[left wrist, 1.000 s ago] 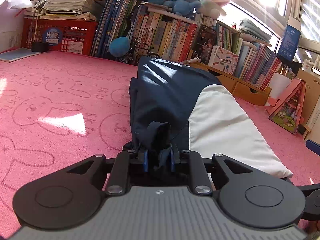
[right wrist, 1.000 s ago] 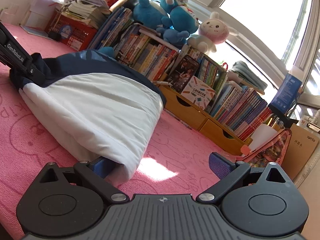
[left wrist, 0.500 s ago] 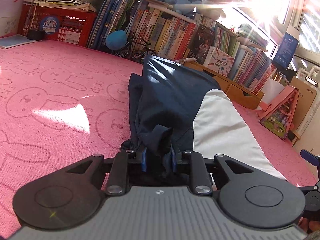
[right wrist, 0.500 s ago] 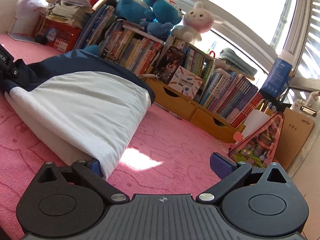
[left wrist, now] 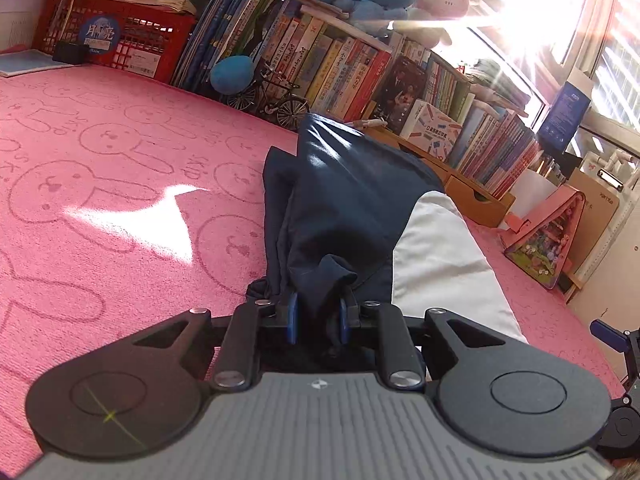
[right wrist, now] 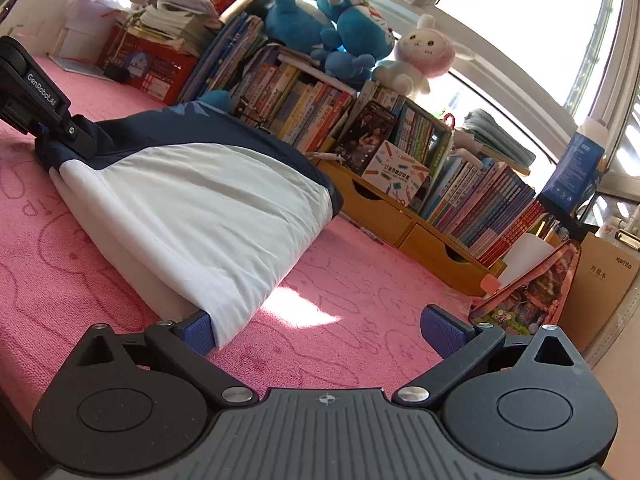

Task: Fold clothes

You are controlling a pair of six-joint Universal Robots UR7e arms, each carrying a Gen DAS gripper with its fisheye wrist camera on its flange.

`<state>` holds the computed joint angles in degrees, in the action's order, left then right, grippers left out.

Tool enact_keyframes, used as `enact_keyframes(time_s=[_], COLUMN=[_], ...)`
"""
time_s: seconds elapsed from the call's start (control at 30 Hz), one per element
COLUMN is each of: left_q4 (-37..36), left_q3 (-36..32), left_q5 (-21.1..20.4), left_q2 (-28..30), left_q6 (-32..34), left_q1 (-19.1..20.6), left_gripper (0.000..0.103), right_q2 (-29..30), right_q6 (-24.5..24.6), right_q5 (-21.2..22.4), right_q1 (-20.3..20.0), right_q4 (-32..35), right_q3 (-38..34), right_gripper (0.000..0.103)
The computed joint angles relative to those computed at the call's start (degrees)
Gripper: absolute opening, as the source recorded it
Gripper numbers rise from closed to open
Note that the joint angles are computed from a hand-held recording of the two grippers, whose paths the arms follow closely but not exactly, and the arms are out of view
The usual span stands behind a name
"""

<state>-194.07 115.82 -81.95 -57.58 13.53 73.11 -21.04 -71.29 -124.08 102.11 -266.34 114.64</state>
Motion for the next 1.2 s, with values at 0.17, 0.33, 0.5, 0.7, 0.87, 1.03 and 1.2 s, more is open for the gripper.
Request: enact_keyframes(time_s=[0.17, 0.33, 0.5, 0.7, 0.87, 1.03, 1.2], left_q4=[-0.4, -1.2, -1.1, -2.1, -3.3, -3.2, -2.8], left_q3=[0.0, 0.2, 0.1, 0.8, 1.3, 1.2, 1.3], left_q5=[-2.4, -4.1, -5.7, -6.7, -7.0, -7.6, -8.0], left_q2=[-0.1, 0.0, -0.2, -0.4, -0.4, -0.6, -0.8], left_q6=[-1.1, -2.4, -3.3, -2.3, -1.6, -1.6, -1.2], left_q1=[0.9, 1.6, 2.2, 2.6, 2.6, 2.8, 2.8], left_gripper=[0.020, 0.020, 0.020, 0.020, 0.020, 0.019, 0.019], right_q2=[-12.4, -21.7, -16.1, -3.7, 3.6, 7.4, 9.8], right_q6=[14.9, 30.7, 34.9, 36.9, 40.9, 38.2, 42.9], right_q5=[2.8, 9.1, 9.4, 6.9, 3.5, 3.8, 6.9], right_q1=[-0.7, 0.7, 2.8, 3.4, 2.6, 2.0, 1.2], right_q4=[16.8, 32.7, 51.1, 74.2, 86.4, 87.4, 92.4], right_q3=[12.5, 11.6, -6.6, -33.2, -47.3, -53.1, -59.8], right_gripper=[0.103, 0.067, 0.028, 0.026, 0.024, 0.021, 0.025])
